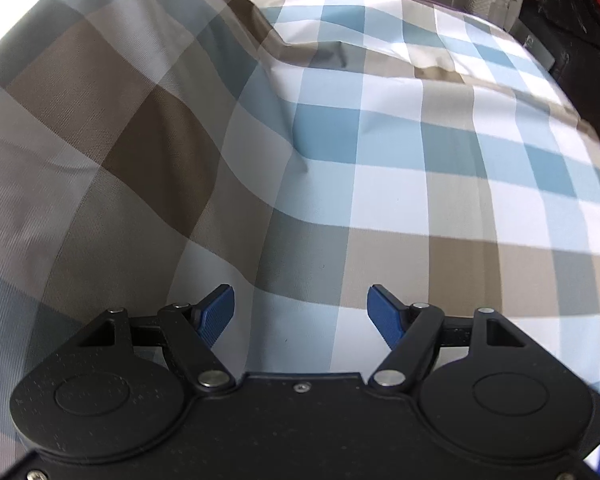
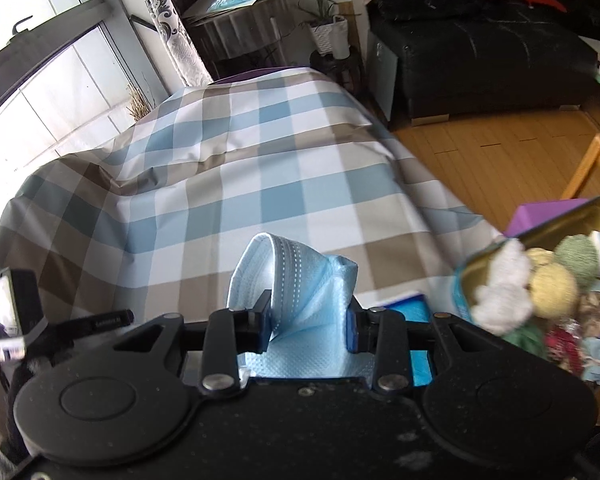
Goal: Organize soft objects
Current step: 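Lift the mask with the right tool while the left tool moves to the small white tissue pack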
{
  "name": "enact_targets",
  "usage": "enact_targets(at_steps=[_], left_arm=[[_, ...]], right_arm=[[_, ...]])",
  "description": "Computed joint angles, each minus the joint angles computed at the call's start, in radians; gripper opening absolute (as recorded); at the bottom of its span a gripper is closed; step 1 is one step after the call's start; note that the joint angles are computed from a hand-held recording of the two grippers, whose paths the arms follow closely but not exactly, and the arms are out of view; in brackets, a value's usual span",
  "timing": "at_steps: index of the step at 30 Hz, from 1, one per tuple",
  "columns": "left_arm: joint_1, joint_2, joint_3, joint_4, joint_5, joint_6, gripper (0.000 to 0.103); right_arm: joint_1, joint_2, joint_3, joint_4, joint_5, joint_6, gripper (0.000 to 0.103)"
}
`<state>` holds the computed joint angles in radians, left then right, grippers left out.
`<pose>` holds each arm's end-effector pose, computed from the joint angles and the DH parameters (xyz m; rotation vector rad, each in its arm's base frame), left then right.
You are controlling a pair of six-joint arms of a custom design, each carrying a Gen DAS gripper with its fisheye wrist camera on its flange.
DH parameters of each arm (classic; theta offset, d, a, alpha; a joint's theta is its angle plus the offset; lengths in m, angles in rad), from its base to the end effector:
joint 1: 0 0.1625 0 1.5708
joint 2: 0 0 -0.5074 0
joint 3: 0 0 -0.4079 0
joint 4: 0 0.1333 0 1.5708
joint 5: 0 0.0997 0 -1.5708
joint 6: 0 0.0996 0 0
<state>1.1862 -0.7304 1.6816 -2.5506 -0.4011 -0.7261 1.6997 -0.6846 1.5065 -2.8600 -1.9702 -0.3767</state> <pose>-0.0599 -0.7477 0.1329 -0.3674 2.0165 -0.7404 0.1968 -0.7823 0.1476 0.5367 -2.5857 0.5570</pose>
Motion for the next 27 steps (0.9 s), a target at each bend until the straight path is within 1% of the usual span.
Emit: enact_targets(at_steps=[2,3,5,7,9,11,16,20,23,27], left_arm=[[-0.007,0.003,0.002,0.045,0.015,-0.038,0.069],[-0.012,0.000,0.002,0.086,0.012,-0.073,0.069],[-0.020,-0.011,0.015,0.110,-0.016,-0.087,0.069],[-0.031,-0.022,0.024,0.172,-0.016,-0.141,0.069],[-0.041,-0.034,0.026,0.256,-0.023,-0.208,0.069],[-0.049,-0.049,0.033,0.304,-0.038,-0.259,0.069],[-0.067,-0.064,0.025,0.465,-0.038,-0.390,0.069],[-0.074,-0.072,0.028,0.528,-0.050,-0.435,0.069],[-0.077,-0.075,0.036,0.553,-0.068,-0.457,0.069],[-0.081,-0.081,0.057,0.534,-0.098,-0.456,0.069]], right_arm=[[-0.018,-0.035,0.044,-0.025,0.002,-0.029,0.034],[-0.028,-0.051,0.063,-0.036,0.004,-0.039,0.034],[-0.046,-0.077,0.093,-0.051,0.006,-0.056,0.034],[-0.064,-0.098,0.116,-0.061,0.010,-0.064,0.034],[-0.079,-0.111,0.131,-0.070,0.017,-0.068,0.034],[-0.092,-0.120,0.140,-0.077,0.032,-0.068,0.034],[-0.113,-0.127,0.158,-0.106,0.055,-0.084,0.034],[-0.130,-0.137,0.164,-0.093,0.075,-0.085,0.034],[-0.139,-0.141,0.167,-0.085,0.082,-0.087,0.035],[-0.149,-0.153,0.175,-0.063,0.102,-0.088,0.035]])
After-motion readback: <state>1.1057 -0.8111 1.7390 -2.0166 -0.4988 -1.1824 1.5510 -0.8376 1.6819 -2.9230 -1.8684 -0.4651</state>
